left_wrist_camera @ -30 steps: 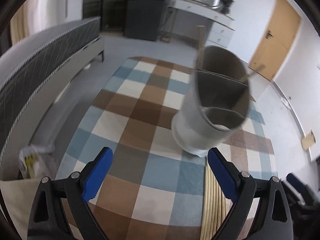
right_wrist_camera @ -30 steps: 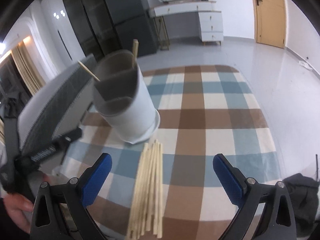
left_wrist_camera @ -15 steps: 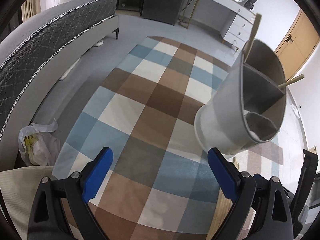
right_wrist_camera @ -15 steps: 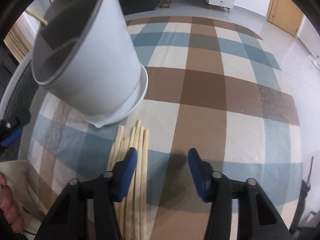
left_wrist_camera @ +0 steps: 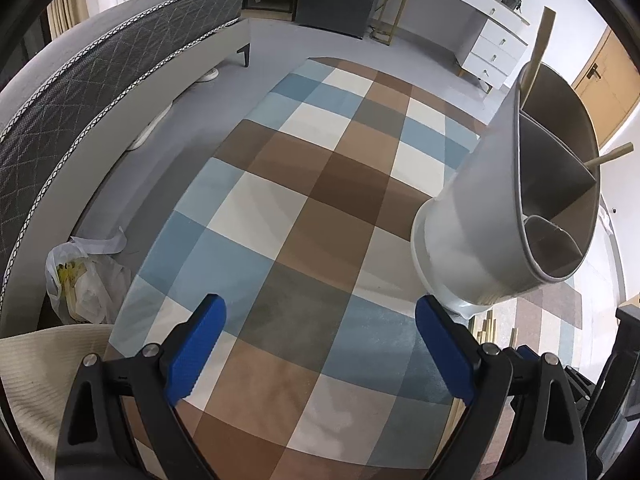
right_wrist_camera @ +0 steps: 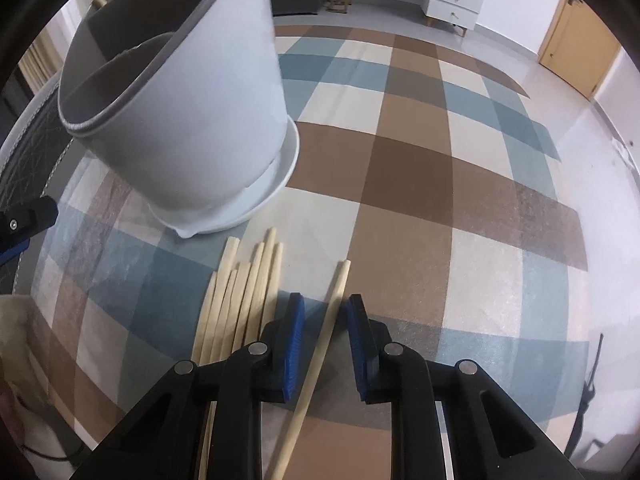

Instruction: Organize utensils

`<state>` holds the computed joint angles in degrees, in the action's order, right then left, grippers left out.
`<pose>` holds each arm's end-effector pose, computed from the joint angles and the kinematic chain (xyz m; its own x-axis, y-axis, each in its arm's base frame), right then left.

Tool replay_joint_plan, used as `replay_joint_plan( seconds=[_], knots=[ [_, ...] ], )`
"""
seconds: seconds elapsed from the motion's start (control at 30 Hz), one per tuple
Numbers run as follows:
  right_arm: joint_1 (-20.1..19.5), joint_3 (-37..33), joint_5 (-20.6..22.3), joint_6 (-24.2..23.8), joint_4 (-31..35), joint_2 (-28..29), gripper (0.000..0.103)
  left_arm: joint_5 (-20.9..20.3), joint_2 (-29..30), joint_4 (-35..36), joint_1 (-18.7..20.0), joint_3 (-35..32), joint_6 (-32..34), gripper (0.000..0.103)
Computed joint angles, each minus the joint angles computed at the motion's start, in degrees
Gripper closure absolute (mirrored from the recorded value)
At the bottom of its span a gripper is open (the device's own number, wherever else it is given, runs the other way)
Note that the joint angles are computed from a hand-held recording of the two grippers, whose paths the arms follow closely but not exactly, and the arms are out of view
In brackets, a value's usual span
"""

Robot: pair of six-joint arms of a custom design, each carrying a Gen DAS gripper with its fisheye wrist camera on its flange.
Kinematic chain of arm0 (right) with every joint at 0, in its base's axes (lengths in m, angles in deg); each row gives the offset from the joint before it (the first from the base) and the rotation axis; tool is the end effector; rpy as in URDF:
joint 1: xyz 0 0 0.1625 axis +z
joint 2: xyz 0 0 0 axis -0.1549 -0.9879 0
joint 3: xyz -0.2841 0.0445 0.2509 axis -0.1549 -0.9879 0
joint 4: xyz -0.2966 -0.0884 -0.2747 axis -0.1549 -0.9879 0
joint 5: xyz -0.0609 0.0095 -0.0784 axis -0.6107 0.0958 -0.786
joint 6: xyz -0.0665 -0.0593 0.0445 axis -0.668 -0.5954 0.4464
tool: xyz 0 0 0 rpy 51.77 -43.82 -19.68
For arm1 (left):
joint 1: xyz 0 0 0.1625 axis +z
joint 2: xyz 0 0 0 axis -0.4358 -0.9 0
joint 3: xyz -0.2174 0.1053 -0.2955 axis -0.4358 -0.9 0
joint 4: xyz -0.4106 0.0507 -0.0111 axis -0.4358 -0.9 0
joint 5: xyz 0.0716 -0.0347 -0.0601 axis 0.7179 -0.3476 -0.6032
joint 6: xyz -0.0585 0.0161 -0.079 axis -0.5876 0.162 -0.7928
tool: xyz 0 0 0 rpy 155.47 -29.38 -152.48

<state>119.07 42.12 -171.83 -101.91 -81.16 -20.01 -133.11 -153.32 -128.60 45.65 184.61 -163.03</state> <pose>0.2255 -0.3953 0.0692 -0.5959 -0.5539 0.5814 -0.6193 0.7779 0.1064 -0.1789 -0.2750 0.1978 -0.6664 -0.6158 -0.4205 -0.1475 0.6616 -0.7352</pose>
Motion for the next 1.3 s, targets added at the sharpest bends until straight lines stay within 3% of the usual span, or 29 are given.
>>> replay_joint_plan(
  seconds=[0.23,0.33,0.37,0.5,0.77,0.9,0.97,1.3],
  knots=[
    [-0.3,-0.7,0.8,-1.5,-3.4,2.0,0.080,-0.2,-0.3,-0.1,0.3,0.1,0.6,0.010],
    [-0.2,-1.1,1.2,-3.0,-5.4,3.2,0.086,-0.2,-0.7,-0.9,0.3,0.3,1.5,0.010],
    [-0.4,-1.3,1.8,-3.1,-5.6,3.4,0.098,-0.1,-0.8,-1.6,0.3,0.5,2.1,0.010],
    [-1.7,-1.7,4.6,-1.1,-4.7,2.6,0.099,-0.2,-0.1,-6.2,0.5,1.4,7.4,0.010],
    [-4.5,1.2,14.9,4.6,-4.2,-8.0,0.099,-2.8,3.8,-21.1,-0.7,4.7,21.7,0.010],
    [-7.5,2.6,20.9,9.2,-2.4,-13.3,0.099,-4.8,6.8,-26.0,-1.2,5.1,24.8,0.010],
    [-8.8,3.2,23.2,11.6,-1.6,-15.5,0.099,-5.4,8.6,-26.4,-1.4,4.7,25.5,0.010],
    [-11.0,4.7,26.9,15.2,-1.5,-20.1,0.099,-7.9,13.4,-25.0,-1.1,3.3,28.1,0.010]
  ],
)
